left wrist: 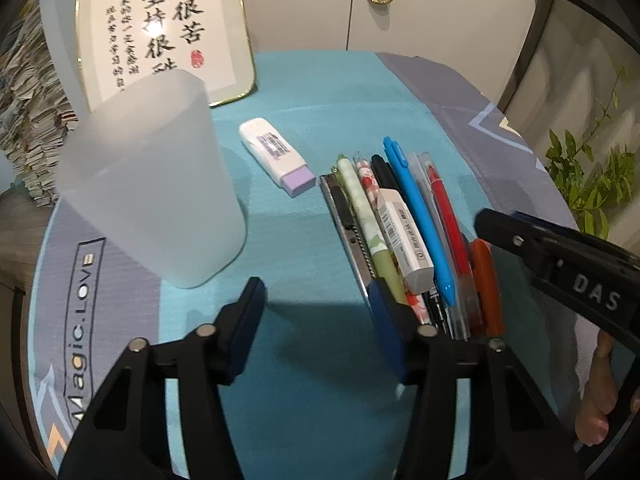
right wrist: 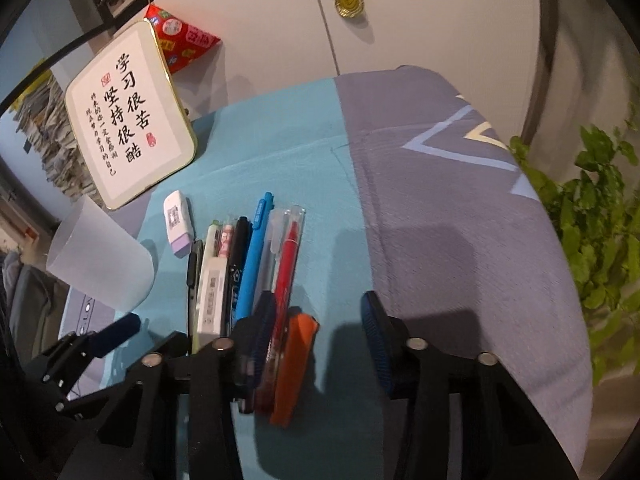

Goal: Organize stationery
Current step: 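Move left tool to the silver pen while right tool moves to the red gel pen, then grasp and lift the silver pen with left gripper while right gripper grasps the red pen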

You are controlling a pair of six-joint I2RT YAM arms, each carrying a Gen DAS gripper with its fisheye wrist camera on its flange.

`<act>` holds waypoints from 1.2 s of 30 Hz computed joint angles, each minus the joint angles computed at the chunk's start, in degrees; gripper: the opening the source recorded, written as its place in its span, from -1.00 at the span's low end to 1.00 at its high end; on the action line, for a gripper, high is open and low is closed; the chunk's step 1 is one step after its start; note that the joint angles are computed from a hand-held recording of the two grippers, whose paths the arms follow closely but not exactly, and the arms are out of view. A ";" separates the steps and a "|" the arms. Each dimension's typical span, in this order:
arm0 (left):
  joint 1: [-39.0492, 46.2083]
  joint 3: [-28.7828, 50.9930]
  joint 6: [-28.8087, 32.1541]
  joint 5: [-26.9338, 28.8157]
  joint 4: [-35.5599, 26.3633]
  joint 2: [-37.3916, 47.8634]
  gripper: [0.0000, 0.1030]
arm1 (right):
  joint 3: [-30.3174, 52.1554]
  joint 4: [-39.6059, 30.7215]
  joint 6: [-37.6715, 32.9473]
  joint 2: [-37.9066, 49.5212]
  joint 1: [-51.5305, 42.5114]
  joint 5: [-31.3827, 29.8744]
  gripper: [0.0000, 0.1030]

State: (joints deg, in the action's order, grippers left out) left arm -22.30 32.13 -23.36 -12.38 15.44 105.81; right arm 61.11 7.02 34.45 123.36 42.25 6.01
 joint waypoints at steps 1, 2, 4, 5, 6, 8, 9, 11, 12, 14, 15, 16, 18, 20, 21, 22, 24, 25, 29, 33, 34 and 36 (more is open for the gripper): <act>0.28 -0.02 0.43 0.54 0.62 0.08 -0.06 | 1.10 -0.55 -0.47 0.78 -0.16 -0.50 -0.25; 0.37 0.07 0.66 0.70 0.78 0.19 -0.07 | 1.72 -0.87 -0.76 1.26 -0.22 -0.77 -0.26; 0.69 0.27 1.13 1.31 1.05 0.33 -0.09 | 2.99 -1.03 -1.26 2.30 -0.39 -1.78 -0.26; 0.82 0.40 1.21 1.50 1.12 0.50 -0.09 | 3.35 -0.98 -1.39 2.59 -0.51 -2.38 -0.26; 1.04 0.49 1.21 1.75 1.28 0.65 -0.09 | 3.76 -1.12 -1.54 2.85 -0.55 -2.67 -0.26; 1.47 0.46 1.32 2.29 1.61 0.80 -0.09 | 4.65 -1.85 -1.87 3.35 -0.55 -2.60 -0.26; 1.61 0.53 1.40 2.41 1.61 0.84 -0.09 | 4.90 -2.04 -1.90 3.53 -0.57 -2.79 -0.26; 1.82 0.99 1.48 2.44 1.54 1.18 -0.09 | 5.57 -2.51 -1.95 4.02 -0.76 -3.60 -0.26; 1.91 1.02 1.51 2.52 1.53 1.21 -0.08 | 5.70 -2.48 -2.09 4.08 -0.67 -3.40 -0.26; 1.88 0.86 1.42 2.36 1.27 0.97 -0.07 | 6.18 -2.91 -2.45 4.26 -0.51 -3.21 -0.26; 1.76 0.92 1.31 2.14 1.08 0.89 -0.07 | 6.33 -3.14 -2.63 4.29 -0.45 -2.95 -0.26; 1.62 1.46 1.24 1.96 0.60 1.05 -0.08 | 6.51 -3.43 -2.86 4.30 -0.37 -2.70 -0.26; 1.46 2.60 0.95 1.71 -0.44 1.42 -0.09 | 7.04 -4.00 -3.30 4.48 -0.15 -2.03 -0.25; 1.23 3.82 0.95 1.09 -1.16 2.04 -0.09 | 7.99 -4.50 -3.88 5.01 0.20 -1.32 -0.26; 1.04 4.47 1.12 0.58 -1.30 2.60 -0.09 | 8.16 -4.47 -4.19 5.13 0.28 -1.10 -0.25; 0.74 4.81 1.22 -0.15 -1.15 3.00 -0.09 | 8.43 -4.55 -4.55 5.30 0.33 -0.91 -0.26; 0.61 4.88 1.66 -0.28 -0.72 3.33 -0.10 | 8.36 -3.93 -5.07 5.47 0.21 -0.76 -0.36; 0.71 4.73 2.14 0.21 -0.21 3.39 -0.18 | 7.69 -3.01 -4.88 5.25 -0.07 -1.66 -0.53; 0.45 3.40 3.09 0.41 -0.26 2.29 -0.33 | 6.84 -2.87 -3.84 5.01 -0.76 -1.69 -0.76; 0.40 0.02 3.81 0.59 -0.74 0.07 -0.33 | 6.06 -3.39 -4.18 4.41 -0.35 -0.56 -0.77; 0.53 -1.56 3.78 0.62 0.10 -0.86 -0.33 | 5.56 -3.28 -4.27 4.12 -0.40 -0.57 -0.77; 0.67 -3.27 3.61 0.46 -0.45 -2.58 -0.33 | 4.81 -3.00 -3.99 3.71 -0.58 -0.87 -0.77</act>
State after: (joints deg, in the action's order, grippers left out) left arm -21.63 28.86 -19.75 -11.92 14.99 103.23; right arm 65.92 4.02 30.46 127.07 41.67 5.14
